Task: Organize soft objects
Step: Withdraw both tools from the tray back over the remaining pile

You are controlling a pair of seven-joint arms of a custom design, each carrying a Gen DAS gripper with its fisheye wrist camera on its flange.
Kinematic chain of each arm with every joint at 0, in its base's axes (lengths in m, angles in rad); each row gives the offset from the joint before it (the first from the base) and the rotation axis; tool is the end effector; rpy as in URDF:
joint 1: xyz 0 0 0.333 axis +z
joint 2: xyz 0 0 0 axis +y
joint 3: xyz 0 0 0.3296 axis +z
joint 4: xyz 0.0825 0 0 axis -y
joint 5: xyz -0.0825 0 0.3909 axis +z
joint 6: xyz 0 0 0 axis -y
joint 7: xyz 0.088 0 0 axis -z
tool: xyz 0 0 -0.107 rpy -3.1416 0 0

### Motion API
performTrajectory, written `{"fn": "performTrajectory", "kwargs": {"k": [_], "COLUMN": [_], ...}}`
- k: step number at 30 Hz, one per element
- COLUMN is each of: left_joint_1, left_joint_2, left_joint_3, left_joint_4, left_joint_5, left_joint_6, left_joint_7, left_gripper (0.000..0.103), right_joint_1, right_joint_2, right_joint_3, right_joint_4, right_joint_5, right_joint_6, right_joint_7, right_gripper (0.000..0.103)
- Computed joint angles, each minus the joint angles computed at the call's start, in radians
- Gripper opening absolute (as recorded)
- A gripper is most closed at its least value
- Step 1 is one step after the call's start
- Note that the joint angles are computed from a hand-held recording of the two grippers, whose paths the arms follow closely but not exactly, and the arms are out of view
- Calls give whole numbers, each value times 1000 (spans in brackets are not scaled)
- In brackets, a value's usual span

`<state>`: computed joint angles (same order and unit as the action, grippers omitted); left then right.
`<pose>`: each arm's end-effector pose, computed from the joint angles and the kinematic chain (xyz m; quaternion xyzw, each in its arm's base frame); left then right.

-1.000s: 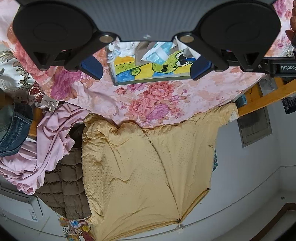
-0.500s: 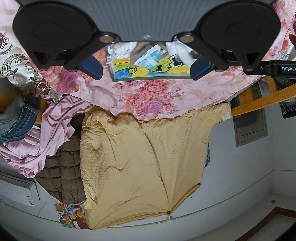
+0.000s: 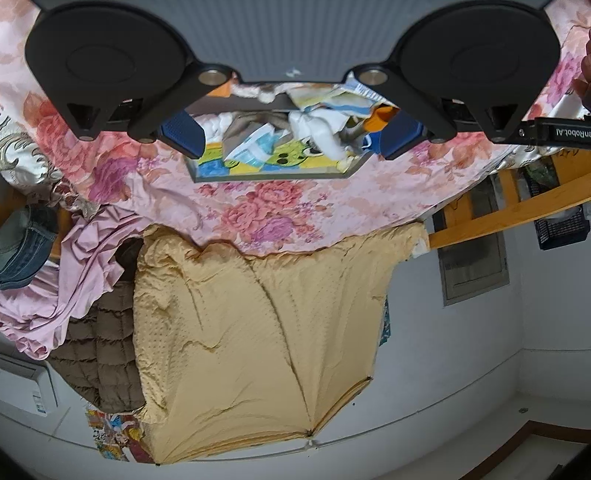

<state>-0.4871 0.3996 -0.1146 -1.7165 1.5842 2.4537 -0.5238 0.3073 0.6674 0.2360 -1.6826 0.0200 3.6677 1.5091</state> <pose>0.5819 -0.3883 0.4020 -0.6877 0.4868 -0.3865 0.3751 0.6479 0.3361 0.3921 -0.6588 0.4290 -0.2824 0.5497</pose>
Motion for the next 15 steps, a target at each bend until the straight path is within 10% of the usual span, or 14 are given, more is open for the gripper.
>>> {"fn": "performTrajectory", "kwargs": {"k": [15], "left_joint_1": [50], "left_joint_2": [-69], "left_joint_3": [-37], "left_joint_4": [-163], "left_joint_5": [14], "left_joint_6": [27], "left_joint_7": [-105], "left_gripper": [102], "right_joint_1": [25], "right_joint_2": [-42], "right_joint_3": [20], "right_joint_4": [-80], "right_joint_5": [-3], "right_joint_6": [-72], "right_joint_7": [-40], "right_gripper": [103]}}
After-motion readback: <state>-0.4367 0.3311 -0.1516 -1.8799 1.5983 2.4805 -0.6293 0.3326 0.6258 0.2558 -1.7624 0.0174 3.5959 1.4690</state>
